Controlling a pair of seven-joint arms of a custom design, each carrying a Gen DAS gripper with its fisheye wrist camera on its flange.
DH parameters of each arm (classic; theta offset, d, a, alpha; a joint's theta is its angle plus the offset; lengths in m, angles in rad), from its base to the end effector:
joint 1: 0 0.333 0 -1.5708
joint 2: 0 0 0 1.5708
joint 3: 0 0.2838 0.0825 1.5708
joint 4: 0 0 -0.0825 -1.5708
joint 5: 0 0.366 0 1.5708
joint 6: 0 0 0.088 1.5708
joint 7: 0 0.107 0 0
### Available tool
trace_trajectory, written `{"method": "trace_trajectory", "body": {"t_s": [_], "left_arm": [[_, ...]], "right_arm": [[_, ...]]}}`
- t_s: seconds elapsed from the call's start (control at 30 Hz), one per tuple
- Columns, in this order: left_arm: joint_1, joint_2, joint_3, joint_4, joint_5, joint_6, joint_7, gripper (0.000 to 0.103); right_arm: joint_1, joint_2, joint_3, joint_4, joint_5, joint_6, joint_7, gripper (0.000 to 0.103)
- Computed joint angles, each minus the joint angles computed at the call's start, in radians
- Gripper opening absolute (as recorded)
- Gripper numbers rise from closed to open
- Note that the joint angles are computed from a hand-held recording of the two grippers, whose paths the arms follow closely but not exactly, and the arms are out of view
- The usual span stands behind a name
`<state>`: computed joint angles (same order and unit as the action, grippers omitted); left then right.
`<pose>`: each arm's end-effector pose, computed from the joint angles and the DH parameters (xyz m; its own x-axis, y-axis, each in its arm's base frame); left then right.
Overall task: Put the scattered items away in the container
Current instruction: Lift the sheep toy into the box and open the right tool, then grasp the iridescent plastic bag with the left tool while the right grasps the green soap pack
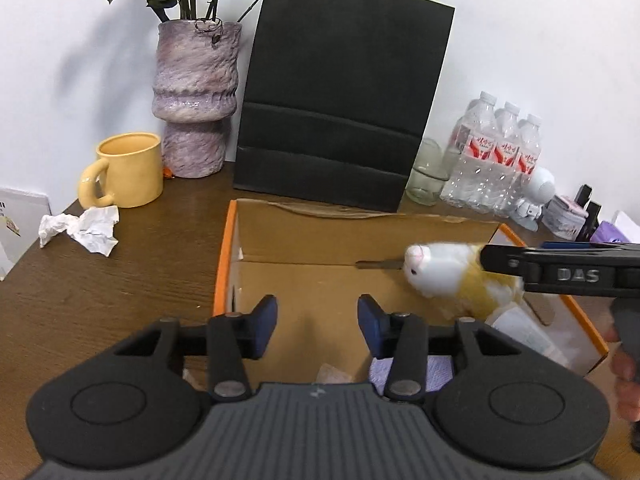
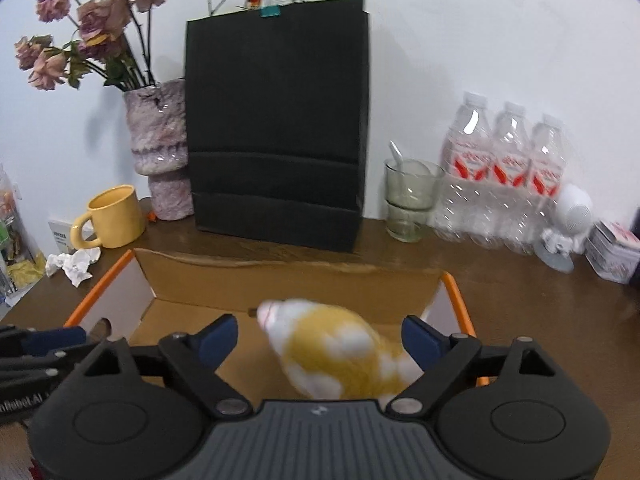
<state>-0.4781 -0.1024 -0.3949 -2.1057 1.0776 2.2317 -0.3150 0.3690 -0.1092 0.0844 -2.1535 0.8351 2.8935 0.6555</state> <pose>0.3626 -0.3976 0.4722 0.3018 -0.9395 0.1623 -0.5114 -0.3032 -0.8041 0.5077 0.2002 0.5089 0.6103 -0.7918 -0.0231 -0.4793 -0.3460 -0.8066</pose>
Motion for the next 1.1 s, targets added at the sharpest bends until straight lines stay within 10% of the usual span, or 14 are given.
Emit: {"method": "trace_trajectory", "body": {"t_s": [0.4, 1.1], "left_arm": [[-0.030, -0.019, -0.033, 0.022, 0.031, -0.075, -0.027, 0.103], [-0.138, -0.276, -0.143, -0.188, -0.128, -0.299, -0.018, 0.103]], "right_arm": [[0.005, -0.124, -0.038, -0.097, 0.081, -0.051, -0.060, 0.093], [-0.027, -0.524, -0.153, -0.491, 0.192, -0.109, -0.331, 0.103]]}}
